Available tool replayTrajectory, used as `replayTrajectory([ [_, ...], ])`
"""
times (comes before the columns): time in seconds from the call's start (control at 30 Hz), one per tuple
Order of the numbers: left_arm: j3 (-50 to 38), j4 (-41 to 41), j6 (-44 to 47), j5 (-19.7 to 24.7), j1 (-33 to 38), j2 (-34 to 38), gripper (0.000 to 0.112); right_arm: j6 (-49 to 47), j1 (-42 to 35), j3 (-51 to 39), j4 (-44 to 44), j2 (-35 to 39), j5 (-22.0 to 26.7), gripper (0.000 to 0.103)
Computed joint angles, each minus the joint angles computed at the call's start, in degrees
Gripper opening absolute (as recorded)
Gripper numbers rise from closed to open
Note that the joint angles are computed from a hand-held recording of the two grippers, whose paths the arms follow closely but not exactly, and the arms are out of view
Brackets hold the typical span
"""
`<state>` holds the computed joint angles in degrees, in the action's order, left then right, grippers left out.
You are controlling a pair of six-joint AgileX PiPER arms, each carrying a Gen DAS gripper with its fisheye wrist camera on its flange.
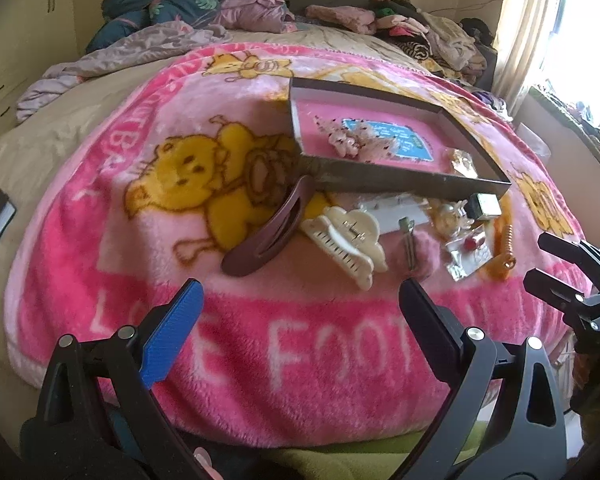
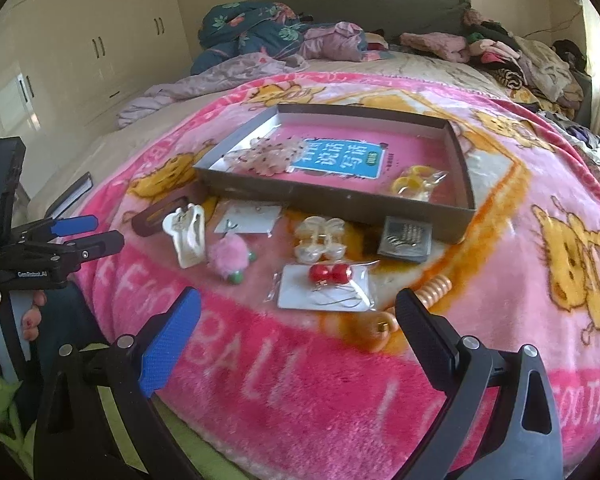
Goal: Organize jewelry
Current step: 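Move both tools back from the tray toward the remaining jewelry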
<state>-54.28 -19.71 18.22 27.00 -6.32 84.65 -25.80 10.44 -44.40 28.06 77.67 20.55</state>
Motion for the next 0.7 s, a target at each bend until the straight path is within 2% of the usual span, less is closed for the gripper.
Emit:
replayTrajectory([
  [0.3,1.2,-1.3,1.9,-0.2,2.1,1.4,0.090,4.3,3.7,0.8,-4.2,3.4,-4.4,0.095],
  [0.53,1.1,-4.8,5.7,-0.5,-0.1,3.4,0.089,7.6,2.4,-0.3,-8.4,8.1,-7.0,0.095],
  [0.7,-1.4,-8.5,8.3,0.9,-1.7,7.0,0.077,5.8,1.4,-1.9,-8.0,11.3,-7.6,0.095],
])
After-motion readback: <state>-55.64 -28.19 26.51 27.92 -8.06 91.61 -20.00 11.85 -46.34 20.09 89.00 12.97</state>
